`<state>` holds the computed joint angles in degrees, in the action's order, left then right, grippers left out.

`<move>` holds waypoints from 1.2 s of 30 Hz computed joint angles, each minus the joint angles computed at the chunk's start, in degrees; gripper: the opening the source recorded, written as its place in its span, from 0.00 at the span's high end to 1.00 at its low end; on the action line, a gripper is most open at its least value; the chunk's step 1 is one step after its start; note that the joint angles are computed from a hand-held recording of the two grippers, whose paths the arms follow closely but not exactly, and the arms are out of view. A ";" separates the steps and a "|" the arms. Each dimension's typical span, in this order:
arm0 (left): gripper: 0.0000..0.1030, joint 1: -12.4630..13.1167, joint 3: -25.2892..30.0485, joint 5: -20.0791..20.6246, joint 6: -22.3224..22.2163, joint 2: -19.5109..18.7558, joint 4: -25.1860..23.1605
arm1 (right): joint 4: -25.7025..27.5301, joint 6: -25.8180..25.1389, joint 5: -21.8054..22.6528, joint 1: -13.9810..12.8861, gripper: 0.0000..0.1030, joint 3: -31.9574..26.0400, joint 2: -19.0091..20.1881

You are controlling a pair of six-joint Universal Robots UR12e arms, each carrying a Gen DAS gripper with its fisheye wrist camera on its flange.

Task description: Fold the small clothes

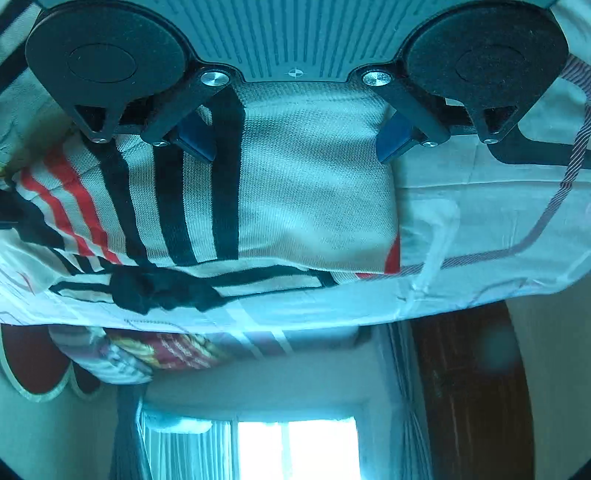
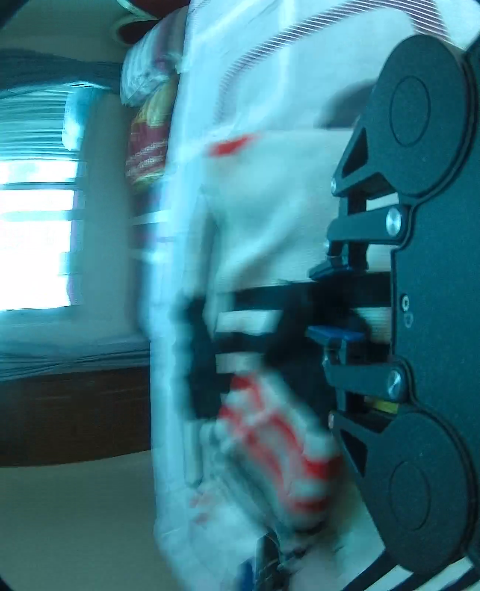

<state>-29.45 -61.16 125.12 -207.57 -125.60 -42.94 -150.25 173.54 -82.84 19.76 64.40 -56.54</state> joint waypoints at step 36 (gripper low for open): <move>0.00 0.78 -6.41 -0.10 -9.35 3.79 1.20 | 2.40 2.93 4.71 -0.46 0.94 -0.68 -0.33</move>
<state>-28.67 -67.57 125.02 -216.92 -121.82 -41.74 -147.85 176.47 -78.13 19.31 63.72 -56.87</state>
